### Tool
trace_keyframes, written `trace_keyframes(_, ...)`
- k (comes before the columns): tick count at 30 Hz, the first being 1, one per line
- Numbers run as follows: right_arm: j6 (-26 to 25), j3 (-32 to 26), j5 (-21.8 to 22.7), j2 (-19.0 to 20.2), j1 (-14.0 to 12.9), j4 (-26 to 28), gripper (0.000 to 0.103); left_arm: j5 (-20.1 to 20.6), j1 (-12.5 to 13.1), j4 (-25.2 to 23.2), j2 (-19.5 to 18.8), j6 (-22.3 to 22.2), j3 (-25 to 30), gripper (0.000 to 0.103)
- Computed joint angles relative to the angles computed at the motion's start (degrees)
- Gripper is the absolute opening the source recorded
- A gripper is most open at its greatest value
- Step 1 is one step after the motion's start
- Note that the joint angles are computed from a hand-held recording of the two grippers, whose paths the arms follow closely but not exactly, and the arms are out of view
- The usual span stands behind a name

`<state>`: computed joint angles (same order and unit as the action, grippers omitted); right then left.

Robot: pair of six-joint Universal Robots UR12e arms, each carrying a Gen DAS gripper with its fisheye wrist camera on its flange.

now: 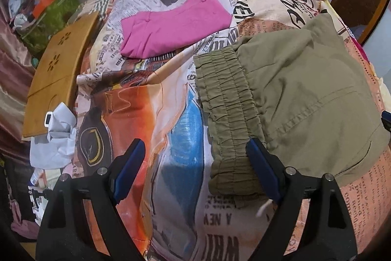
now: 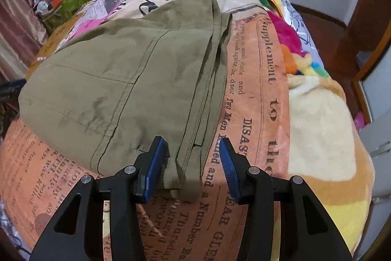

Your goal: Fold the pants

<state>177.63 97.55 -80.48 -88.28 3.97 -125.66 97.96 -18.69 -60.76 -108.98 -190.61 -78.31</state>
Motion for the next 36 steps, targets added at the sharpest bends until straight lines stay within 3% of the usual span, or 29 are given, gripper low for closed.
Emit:
trace_keyframes(5, -0.98, -1.54, -1.2, 0.14, 0.31, 0.47, 0.042, -5.01, 1.8, -2.63, -0.31, -2.73, 1.66, 0.087)
trace_keyframes(9, 0.56, -2.45, 1.33, 0.18, -0.63, -2.78, 0.042, -7.81, 3.11, -1.98, -0.91, -6.04, 3.04, 0.087)
trace_keyframes(15, 1.52, -5.22, 1.41, 2.41, -0.65, -7.88, 0.043, -7.29, 3.41, -1.84, -3.03, -6.12, 6.31, 0.089)
trace_keyframes(23, 1.39, -9.78, 1.7, 7.46, -0.74, -10.44, 0.044, -5.36, 3.02, -2.5, -7.38, -4.18, 11.89, 0.092)
trace_keyframes(36, 3.45, -18.69, 2.93, 16.91, -1.4, -8.05, 0.044, -3.6, 2.81, -5.23, -11.58, -2.32, 15.28, 0.094)
